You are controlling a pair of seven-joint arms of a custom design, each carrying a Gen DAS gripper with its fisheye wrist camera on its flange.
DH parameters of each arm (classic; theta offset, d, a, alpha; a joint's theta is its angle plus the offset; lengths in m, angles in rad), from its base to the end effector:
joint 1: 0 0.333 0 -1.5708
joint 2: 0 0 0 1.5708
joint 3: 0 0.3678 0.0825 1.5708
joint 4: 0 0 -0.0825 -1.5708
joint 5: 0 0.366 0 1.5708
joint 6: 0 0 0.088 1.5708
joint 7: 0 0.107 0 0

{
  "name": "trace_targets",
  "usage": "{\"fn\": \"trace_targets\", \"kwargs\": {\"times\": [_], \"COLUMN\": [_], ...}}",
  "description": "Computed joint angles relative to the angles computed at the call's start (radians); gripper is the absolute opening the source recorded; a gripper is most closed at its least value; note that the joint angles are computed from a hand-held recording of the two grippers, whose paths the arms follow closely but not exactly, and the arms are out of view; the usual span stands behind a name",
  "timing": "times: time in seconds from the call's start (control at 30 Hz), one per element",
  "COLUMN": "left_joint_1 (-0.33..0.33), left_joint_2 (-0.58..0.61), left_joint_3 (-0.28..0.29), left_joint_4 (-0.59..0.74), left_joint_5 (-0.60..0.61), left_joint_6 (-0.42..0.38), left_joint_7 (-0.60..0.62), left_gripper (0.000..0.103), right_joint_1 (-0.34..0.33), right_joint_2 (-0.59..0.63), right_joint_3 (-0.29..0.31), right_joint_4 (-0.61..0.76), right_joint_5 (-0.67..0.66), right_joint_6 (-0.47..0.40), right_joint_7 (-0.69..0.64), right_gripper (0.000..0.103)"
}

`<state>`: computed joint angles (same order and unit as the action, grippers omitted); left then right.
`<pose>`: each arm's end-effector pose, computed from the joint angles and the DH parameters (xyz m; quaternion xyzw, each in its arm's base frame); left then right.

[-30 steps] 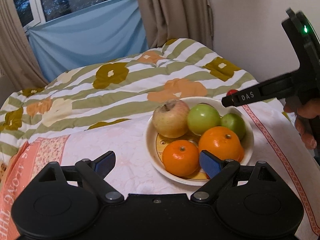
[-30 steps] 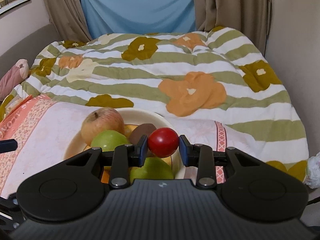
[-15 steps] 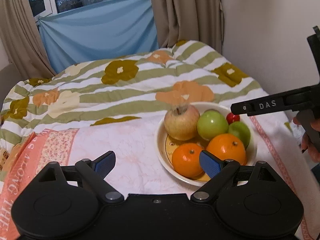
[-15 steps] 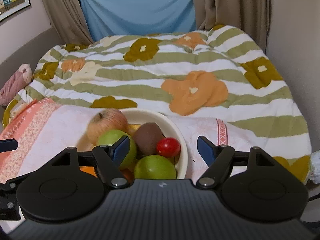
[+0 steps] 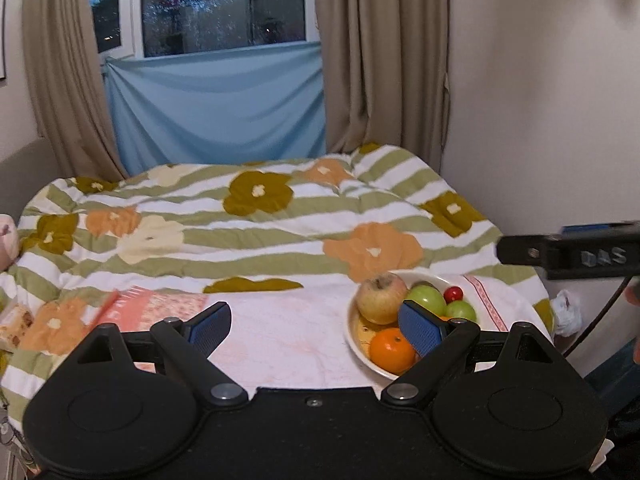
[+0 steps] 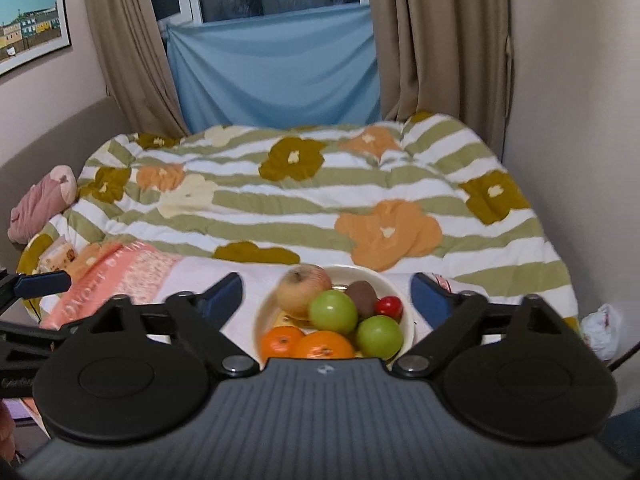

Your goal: Organize fruits

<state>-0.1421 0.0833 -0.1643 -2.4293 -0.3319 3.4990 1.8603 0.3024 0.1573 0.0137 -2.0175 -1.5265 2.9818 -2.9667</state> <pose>0.5150 -0.1199 0.4558 -0.5543 0.6889 -0.3523 0.3068 0.5368 0.2486 0.4781 -0.6296 0.6221 -0.2883 0.3653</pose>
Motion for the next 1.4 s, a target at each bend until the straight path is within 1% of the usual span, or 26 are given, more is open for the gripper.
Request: {"fn": "trace_targets", "kwargs": {"times": [0.03, 0.1, 0.17, 0.2, 0.27, 0.33, 0.4, 0.5, 0.57, 0.7, 0.83, 1.03, 1.3, 1.4], "left_joint_1": [0.028, 0.063, 0.079, 0.082, 0.078, 0.056, 0.052, 0.061, 0.051, 0.048, 0.043, 0.007, -0.005, 0.001], "left_joint_2": [-0.021, -0.058, -0.095, -0.110, -0.140, -0.167, -0.188, -0.217, -0.232, -0.251, -0.259, -0.261, -0.261, -0.261], "left_joint_3": [-0.007, -0.005, 0.015, 0.028, 0.072, 0.144, 0.175, 0.172, 0.189, 0.191, 0.192, 0.242, 0.268, 0.259], "left_joint_4": [-0.020, -0.053, -0.082, -0.094, -0.115, -0.137, -0.151, -0.175, -0.198, -0.226, -0.239, -0.243, -0.238, -0.239], "left_joint_5": [0.049, 0.138, 0.214, 0.248, 0.339, 0.473, 0.530, 0.510, 0.507, 0.475, 0.452, 0.491, 0.526, 0.520], "left_joint_6": [0.005, 0.005, 0.001, -0.001, -0.006, 0.000, -0.002, -0.014, -0.001, 0.011, 0.016, 0.018, 0.009, 0.008], "left_joint_7": [-0.044, -0.126, -0.198, -0.229, -0.309, -0.417, -0.449, -0.414, -0.404, -0.373, -0.346, -0.371, -0.395, -0.391], "left_gripper": [0.093, 0.093, 0.094, 0.096, 0.100, 0.103, 0.103, 0.103, 0.103, 0.103, 0.103, 0.103, 0.103, 0.103], "right_joint_1": [0.013, 0.037, 0.058, 0.068, 0.086, 0.101, 0.118, 0.138, 0.148, 0.156, 0.162, 0.160, 0.160, 0.159], "right_joint_2": [-0.022, -0.065, -0.100, -0.116, -0.141, -0.156, -0.165, -0.173, -0.177, -0.189, -0.197, -0.201, -0.201, -0.199], "right_joint_3": [0.008, 0.032, 0.056, 0.068, 0.092, 0.113, 0.132, 0.150, 0.157, 0.163, 0.171, 0.171, 0.172, 0.172], "right_joint_4": [-0.014, -0.044, -0.069, -0.081, -0.099, -0.111, -0.119, -0.131, -0.139, -0.159, -0.166, -0.170, -0.170, -0.169], "right_joint_5": [0.005, 0.048, 0.068, 0.077, 0.100, 0.128, 0.156, 0.185, 0.206, 0.237, 0.250, 0.259, 0.269, 0.270], "right_joint_6": [-0.026, -0.092, -0.154, -0.181, -0.236, -0.288, -0.339, -0.397, -0.417, -0.419, -0.447, -0.451, -0.451, -0.448], "right_joint_7": [0.001, -0.026, -0.024, -0.019, -0.021, -0.040, -0.059, -0.065, -0.062, -0.049, -0.051, -0.046, -0.046, -0.045], "right_gripper": [0.103, 0.103, 0.103, 0.103, 0.103, 0.103, 0.103, 0.103, 0.103, 0.103, 0.103, 0.103, 0.103, 0.103]}}
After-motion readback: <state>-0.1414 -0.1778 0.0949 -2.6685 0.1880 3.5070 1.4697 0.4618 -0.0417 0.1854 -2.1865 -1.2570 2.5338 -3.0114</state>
